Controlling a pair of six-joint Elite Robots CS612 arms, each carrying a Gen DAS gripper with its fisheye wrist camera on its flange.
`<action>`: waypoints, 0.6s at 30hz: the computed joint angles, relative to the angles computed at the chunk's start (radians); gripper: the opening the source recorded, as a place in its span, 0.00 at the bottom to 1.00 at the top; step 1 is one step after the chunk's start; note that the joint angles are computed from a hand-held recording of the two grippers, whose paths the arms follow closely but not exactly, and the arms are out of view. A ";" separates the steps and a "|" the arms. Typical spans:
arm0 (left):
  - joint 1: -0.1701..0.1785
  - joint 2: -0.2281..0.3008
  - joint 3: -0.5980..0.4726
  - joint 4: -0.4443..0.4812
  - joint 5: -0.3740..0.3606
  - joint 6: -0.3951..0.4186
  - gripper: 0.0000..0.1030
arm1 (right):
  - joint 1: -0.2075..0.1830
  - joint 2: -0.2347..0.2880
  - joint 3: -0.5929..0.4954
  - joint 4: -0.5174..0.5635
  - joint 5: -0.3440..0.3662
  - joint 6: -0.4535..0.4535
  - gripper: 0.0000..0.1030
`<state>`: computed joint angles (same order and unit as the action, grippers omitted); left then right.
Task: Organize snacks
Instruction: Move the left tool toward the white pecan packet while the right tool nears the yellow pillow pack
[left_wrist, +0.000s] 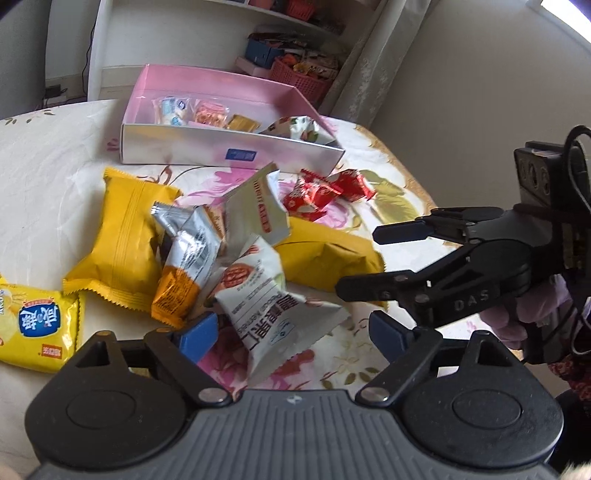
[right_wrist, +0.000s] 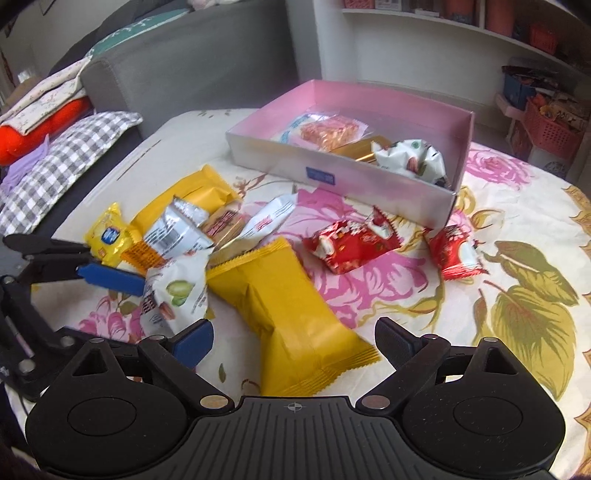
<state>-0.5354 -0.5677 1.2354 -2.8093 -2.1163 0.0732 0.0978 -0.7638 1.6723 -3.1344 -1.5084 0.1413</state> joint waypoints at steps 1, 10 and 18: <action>-0.002 0.002 -0.002 -0.004 0.003 -0.014 0.85 | 0.000 0.002 -0.002 -0.003 -0.011 0.007 0.92; -0.019 0.023 -0.034 0.001 0.060 -0.115 0.74 | 0.003 0.032 -0.045 0.034 -0.056 0.057 0.80; -0.022 0.031 -0.046 -0.002 0.070 -0.151 0.69 | 0.000 0.038 -0.054 0.031 -0.005 0.112 0.40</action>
<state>-0.5574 -0.5368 1.1894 -2.8112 -2.0463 -0.0776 0.0978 -0.7254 1.6187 -3.1032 -1.5135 0.2534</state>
